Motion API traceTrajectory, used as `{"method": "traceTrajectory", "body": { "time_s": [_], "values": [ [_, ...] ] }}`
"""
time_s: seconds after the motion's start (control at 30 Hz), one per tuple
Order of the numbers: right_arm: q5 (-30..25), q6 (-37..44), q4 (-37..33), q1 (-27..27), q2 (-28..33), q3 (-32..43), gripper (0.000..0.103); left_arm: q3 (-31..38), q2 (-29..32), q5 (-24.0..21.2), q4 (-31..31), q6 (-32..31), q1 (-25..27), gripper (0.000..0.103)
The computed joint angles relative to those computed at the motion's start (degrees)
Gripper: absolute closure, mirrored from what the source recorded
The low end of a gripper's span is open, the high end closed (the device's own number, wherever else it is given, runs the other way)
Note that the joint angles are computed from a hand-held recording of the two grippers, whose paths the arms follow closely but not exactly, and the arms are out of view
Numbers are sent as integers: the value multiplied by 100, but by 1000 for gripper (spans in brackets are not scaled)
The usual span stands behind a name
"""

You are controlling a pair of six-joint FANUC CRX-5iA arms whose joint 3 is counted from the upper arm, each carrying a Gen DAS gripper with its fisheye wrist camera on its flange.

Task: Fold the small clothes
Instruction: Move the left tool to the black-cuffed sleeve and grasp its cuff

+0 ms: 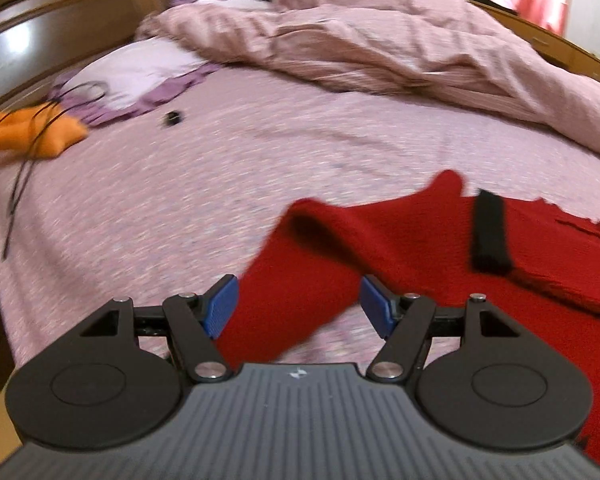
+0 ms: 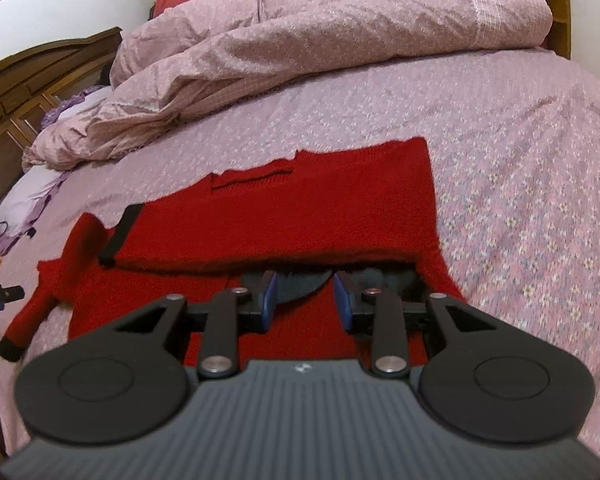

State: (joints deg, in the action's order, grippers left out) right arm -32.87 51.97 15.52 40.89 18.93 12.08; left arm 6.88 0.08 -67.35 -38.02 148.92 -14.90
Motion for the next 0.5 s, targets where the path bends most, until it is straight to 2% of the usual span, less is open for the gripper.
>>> {"method": "traceTrajectory", "body": {
  "time_s": [0.17, 0.5],
  "values": [
    [-205, 25, -60, 103, -14, -7, 69, -364, -288, -69, 8, 225, 184, 31],
    [-611, 358, -417, 248, 85, 248, 69, -768, -474, 357, 345, 192, 507, 31]
  ]
}}
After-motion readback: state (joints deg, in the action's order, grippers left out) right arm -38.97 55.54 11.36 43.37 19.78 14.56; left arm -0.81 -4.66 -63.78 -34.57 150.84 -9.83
